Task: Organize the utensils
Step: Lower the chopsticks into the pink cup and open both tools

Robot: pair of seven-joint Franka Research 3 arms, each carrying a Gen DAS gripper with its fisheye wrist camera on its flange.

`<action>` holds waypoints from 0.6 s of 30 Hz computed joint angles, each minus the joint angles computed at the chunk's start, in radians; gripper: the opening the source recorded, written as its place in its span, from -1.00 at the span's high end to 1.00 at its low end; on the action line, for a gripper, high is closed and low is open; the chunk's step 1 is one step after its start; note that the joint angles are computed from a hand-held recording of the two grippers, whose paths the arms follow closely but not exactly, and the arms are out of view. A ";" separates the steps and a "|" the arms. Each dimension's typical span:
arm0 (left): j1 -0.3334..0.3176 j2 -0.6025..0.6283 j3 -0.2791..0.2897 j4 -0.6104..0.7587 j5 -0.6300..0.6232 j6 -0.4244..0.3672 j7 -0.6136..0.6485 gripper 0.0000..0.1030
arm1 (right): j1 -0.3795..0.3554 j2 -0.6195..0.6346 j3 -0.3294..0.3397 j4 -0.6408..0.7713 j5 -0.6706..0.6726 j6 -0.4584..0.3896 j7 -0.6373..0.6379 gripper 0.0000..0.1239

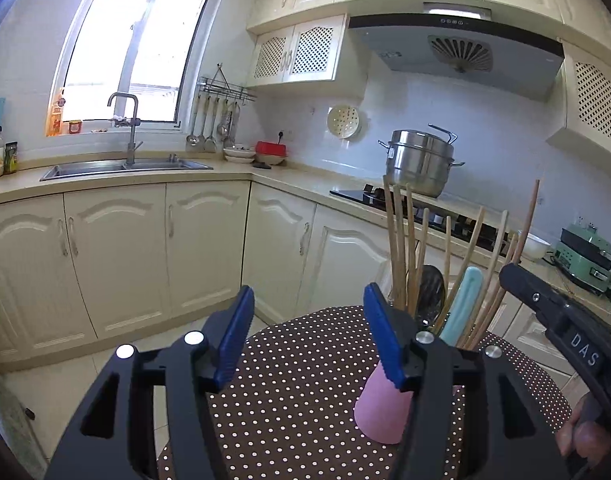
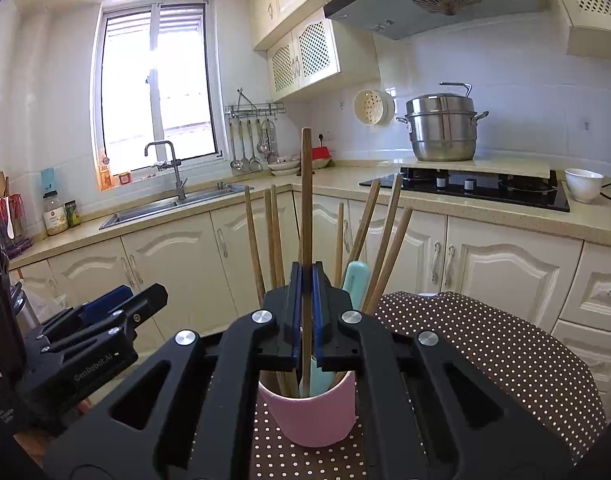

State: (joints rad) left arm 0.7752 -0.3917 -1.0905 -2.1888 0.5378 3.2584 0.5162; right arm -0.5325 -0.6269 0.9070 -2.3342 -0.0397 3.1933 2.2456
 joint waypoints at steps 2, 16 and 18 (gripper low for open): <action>-0.006 0.000 0.003 0.004 0.003 -0.012 0.001 -0.10 | 0.007 0.021 0.001 0.002 -0.007 -0.012 -0.007 0.91; -0.127 -0.011 0.121 -0.037 0.047 -0.018 0.008 -0.17 | 0.021 0.039 0.003 0.001 -0.048 -0.047 0.055 0.90; -0.157 -0.019 0.150 -0.049 0.051 -0.017 0.012 -0.17 | 0.025 0.038 -0.002 0.001 -0.053 -0.050 0.066 0.90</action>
